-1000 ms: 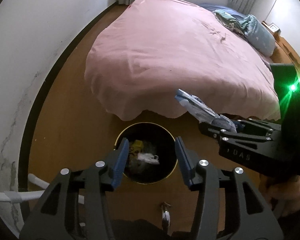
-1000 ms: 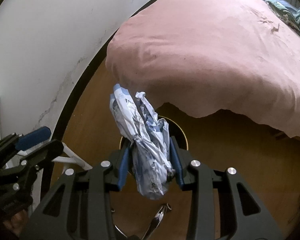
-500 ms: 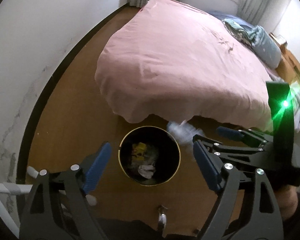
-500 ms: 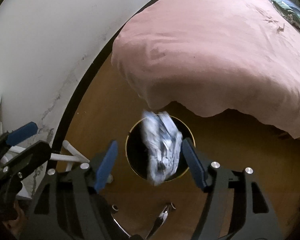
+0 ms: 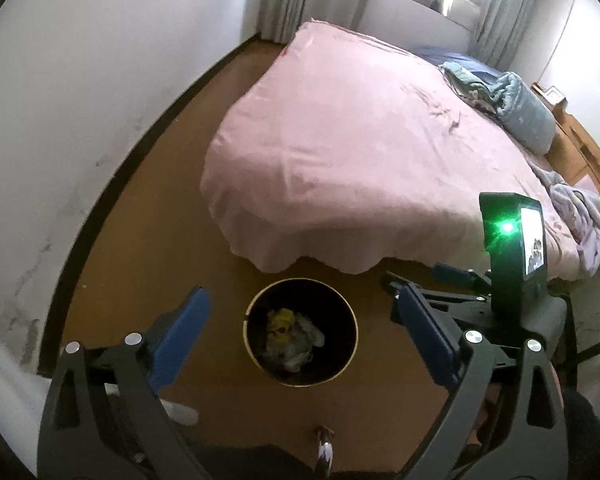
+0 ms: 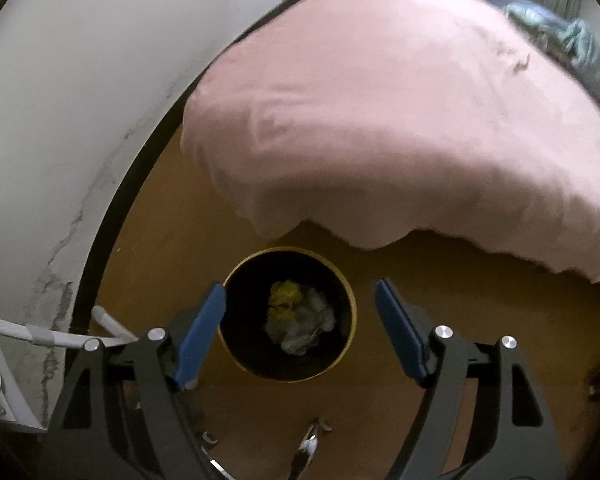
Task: Collect trash
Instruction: 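Swing both open tools back to the desk, then grasp the white bottle cap with the right tool while the left tool grasps the clear plastic ring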
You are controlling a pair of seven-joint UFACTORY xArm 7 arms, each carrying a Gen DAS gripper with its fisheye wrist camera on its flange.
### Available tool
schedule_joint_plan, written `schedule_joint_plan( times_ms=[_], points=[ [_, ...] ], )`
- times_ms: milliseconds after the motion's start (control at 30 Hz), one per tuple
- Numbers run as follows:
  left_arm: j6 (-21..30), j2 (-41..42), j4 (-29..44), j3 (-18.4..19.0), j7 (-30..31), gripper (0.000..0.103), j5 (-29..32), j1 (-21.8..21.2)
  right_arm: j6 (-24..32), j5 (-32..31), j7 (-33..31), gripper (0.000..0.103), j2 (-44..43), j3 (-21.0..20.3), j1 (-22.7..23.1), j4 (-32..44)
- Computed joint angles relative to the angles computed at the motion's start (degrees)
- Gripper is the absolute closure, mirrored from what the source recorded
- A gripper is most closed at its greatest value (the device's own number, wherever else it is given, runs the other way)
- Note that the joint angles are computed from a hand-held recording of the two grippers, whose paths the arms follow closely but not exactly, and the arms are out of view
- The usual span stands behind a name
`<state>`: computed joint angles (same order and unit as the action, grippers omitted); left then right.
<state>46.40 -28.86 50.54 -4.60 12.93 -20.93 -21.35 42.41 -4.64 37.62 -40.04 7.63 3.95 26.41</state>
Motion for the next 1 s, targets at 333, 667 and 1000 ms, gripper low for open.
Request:
schedule_joint_plan(
  times_ms=[333,667,1000],
  points=[
    [12.25,-27.85,-2.55,11.62,0.78,0.007,10.34,16.10,-1.94,0.96,-7.20,0.020,5.97,9.23,14.20,19.65],
    [19.23,-32.14,-1.48,30.61,5.79,0.007,31.90,45.55,-5.95,-0.67,-21.09,0.018,42.65,17.11,33.53,55.87],
    [18.51,-25.16,2.63,41.60,12.31,0.007,33.24,56.33,3.33,-8.02,-21.32,0.043,62.06,12.07,48.61,76.68]
  ],
)
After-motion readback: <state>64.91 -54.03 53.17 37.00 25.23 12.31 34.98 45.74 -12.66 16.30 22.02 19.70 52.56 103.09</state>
